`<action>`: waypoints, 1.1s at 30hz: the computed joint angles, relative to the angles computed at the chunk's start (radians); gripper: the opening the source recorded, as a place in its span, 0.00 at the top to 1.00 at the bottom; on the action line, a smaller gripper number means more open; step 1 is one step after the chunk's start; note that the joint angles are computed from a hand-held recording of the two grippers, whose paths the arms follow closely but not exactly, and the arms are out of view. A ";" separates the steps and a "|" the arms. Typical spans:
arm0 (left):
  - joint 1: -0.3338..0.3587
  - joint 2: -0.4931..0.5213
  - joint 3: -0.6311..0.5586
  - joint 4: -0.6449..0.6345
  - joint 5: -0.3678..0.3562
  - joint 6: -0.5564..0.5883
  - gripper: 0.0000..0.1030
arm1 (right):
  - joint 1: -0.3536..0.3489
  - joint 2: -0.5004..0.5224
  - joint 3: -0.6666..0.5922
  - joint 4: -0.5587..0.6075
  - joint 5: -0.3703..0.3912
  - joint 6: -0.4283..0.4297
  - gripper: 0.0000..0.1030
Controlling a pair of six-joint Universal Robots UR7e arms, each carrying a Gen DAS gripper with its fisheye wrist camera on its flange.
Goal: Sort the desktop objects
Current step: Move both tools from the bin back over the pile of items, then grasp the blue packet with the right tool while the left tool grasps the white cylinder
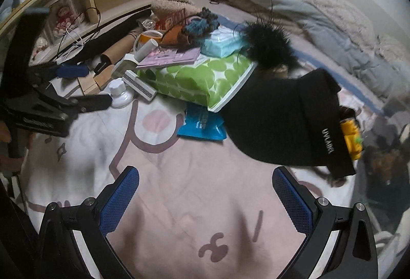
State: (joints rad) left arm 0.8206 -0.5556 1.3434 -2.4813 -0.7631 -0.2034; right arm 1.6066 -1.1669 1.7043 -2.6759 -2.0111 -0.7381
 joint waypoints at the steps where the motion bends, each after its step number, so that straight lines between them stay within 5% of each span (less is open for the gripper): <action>1: 0.005 0.005 -0.008 0.008 0.001 -0.012 0.00 | -0.004 0.001 -0.010 0.022 0.014 0.023 0.00; 6: 0.027 0.031 -0.041 0.069 0.018 -0.088 0.00 | -0.021 0.028 -0.058 0.074 0.059 0.091 0.01; 8: 0.036 0.038 -0.052 0.097 0.020 -0.109 0.00 | -0.022 0.044 -0.076 0.088 0.065 0.102 0.11; 12: 0.049 0.040 -0.057 0.127 0.021 -0.142 0.00 | -0.026 0.078 -0.114 0.115 0.080 0.139 0.15; 21: 0.044 0.043 -0.028 0.138 0.076 -0.130 0.00 | -0.027 0.171 -0.192 0.128 0.061 0.126 0.23; 27: 0.044 0.028 -0.007 0.125 0.062 -0.129 0.00 | -0.019 0.210 -0.200 0.078 0.023 0.089 0.27; 30: 0.046 0.019 0.000 0.125 0.047 -0.140 0.00 | -0.017 0.222 -0.200 0.056 -0.005 0.059 0.43; 33: 0.050 0.008 0.002 0.137 0.012 -0.142 0.00 | -0.018 0.224 -0.176 0.014 -0.033 -0.007 0.43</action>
State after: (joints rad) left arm 0.8703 -0.5473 1.3455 -2.3446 -0.7511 -0.3452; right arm 1.5882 -0.9431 1.5279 -2.6624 -2.0446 -0.7449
